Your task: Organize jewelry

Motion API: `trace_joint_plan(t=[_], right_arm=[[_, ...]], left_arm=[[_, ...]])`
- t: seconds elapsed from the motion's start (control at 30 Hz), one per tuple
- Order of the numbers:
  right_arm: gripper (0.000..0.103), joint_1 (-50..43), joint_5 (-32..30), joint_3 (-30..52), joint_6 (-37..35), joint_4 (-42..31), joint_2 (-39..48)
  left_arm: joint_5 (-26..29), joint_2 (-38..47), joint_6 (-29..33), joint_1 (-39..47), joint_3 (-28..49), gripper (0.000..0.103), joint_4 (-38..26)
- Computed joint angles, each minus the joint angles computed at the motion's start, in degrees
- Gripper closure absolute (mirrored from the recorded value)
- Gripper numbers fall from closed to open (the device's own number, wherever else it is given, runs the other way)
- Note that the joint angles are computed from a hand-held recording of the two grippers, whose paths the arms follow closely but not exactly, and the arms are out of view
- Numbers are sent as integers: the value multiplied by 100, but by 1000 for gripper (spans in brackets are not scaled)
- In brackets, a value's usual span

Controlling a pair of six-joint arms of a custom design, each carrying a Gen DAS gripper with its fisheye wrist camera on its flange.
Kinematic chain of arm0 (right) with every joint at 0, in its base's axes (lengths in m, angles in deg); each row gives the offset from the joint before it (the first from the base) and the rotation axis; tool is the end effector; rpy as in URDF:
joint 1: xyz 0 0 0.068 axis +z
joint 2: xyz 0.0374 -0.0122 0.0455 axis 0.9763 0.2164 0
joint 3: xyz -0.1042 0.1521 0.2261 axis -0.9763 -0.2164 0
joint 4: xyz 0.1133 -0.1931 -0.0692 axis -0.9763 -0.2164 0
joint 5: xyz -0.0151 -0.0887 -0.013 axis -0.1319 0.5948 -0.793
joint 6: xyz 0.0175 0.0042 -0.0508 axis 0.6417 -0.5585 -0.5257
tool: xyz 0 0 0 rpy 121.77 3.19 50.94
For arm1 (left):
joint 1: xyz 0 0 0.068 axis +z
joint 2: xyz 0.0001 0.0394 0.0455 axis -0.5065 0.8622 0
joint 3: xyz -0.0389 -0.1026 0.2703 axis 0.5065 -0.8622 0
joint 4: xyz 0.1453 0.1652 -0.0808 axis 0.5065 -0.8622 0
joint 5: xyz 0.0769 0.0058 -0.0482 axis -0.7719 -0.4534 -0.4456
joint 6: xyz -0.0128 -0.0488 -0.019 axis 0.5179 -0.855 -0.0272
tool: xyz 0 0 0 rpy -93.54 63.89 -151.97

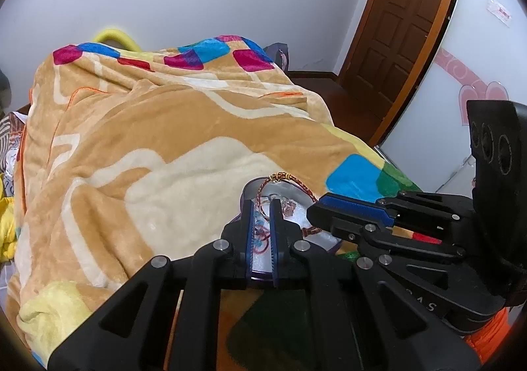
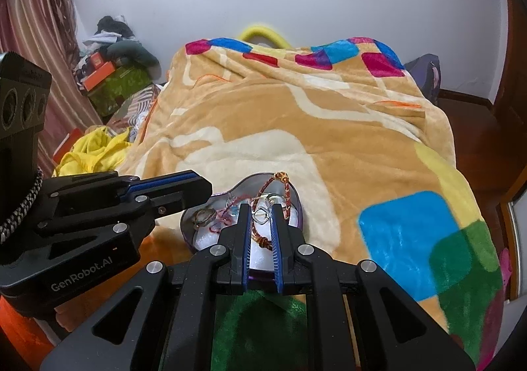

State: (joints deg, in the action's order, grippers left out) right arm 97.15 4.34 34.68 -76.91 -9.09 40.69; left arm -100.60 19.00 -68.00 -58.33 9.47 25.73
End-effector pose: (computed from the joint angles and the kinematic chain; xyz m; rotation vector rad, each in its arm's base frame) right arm 0.2836 0.1178 0.2211 -0.8515 2.3093 0.6220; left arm 0.2631 -0.1306 0.2027 -0.1554 2.3793 -0.2293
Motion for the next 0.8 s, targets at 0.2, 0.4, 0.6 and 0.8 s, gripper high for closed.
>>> trace_joint_plan(t=[0.2, 0.4, 0.6, 0.8], right_arm=[[78, 66, 162, -20, -27, -74, -153], [75, -3, 187, -92, -4, -175, -608], [75, -250, 122, -130, 106, -459, -1556], [75, -590, -138, -23, 309, -799, -2807]], left_arm=[[-122, -217, -107, -53, 8, 87, -258], [-663, -813, -254, -410, 59, 70, -759], [-1522, -1531, -503, -1061, 440, 66, -1629], [-3236, -2110, -1036, -2417, 1192, 60, -2843]])
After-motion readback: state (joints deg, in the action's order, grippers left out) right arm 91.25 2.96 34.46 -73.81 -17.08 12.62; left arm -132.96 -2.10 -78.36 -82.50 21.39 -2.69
